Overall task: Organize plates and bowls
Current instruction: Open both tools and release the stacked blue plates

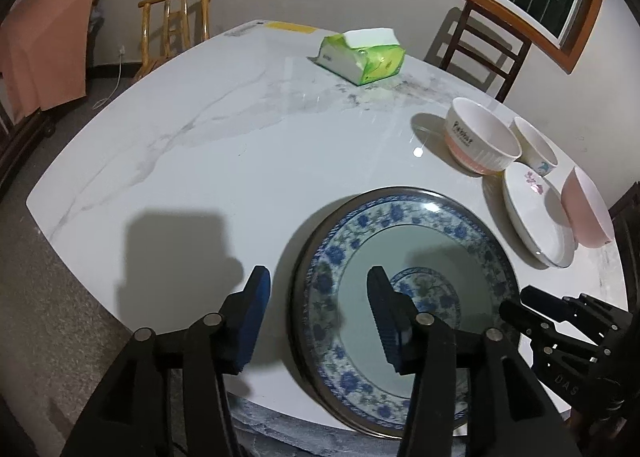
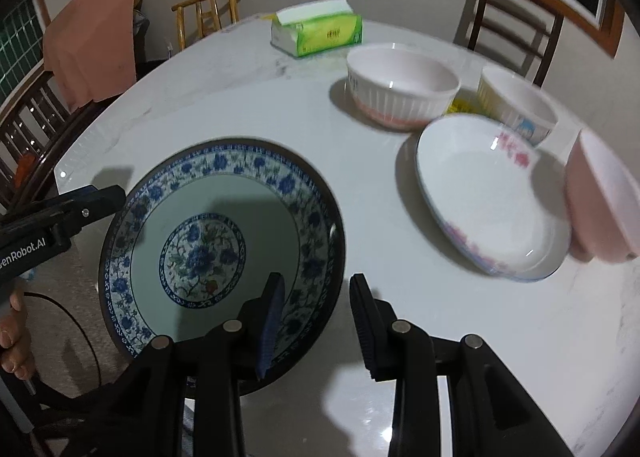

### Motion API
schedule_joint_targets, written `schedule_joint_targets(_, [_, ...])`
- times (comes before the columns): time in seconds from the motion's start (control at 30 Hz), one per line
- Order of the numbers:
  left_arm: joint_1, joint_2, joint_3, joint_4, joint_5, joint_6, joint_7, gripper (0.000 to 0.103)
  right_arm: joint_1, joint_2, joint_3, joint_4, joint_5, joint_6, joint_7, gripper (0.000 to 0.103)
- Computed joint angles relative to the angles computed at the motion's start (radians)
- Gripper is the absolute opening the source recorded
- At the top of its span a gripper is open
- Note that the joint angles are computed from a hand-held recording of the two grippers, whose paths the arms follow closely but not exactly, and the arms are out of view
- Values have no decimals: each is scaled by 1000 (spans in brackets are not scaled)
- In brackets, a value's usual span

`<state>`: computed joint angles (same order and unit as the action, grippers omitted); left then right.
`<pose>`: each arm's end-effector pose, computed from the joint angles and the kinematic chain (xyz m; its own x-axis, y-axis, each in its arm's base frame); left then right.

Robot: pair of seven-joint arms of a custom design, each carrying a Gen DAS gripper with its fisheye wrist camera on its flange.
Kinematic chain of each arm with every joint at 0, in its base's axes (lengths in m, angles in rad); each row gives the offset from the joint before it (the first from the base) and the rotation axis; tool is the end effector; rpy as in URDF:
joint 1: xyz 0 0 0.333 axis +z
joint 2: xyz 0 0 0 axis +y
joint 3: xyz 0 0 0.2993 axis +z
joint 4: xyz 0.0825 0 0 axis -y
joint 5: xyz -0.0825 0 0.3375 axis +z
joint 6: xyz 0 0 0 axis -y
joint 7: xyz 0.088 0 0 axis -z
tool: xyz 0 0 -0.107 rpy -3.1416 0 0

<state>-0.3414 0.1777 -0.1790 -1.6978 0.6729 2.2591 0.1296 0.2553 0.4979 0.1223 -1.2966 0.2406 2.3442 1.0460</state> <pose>0.5359 -0.2788 0.5308 0.5003 -0.8467 0.1811 -0.6270 -0.4986 -0.5986 0.6507 0.2393 0.5194 0.6829 -0.7305 -0.0019 -0.5995 -0.5589 -0.5730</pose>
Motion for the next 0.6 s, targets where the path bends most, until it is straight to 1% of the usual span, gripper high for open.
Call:
schedule_joint_targets(0.13, [-22,25,-2,55,30,-33,-2,48,-11,-37,1,-47,18,44,-5,34])
schedule_joint_targets(0.33, [-69,93,2,178,49,-88,32,50,-40,-101,-9,-139,43,118,-10,34])
schedule_joint_targets(0.43, [-98,144,9,260,52,-107,73,51,-46,-124,-21,-180,35,168,-1,34])
schedule_joint_targets(0.6, [-148,237,29,402,34,-127,141,51,-71,-159,-40,-230,29,220,26,34])
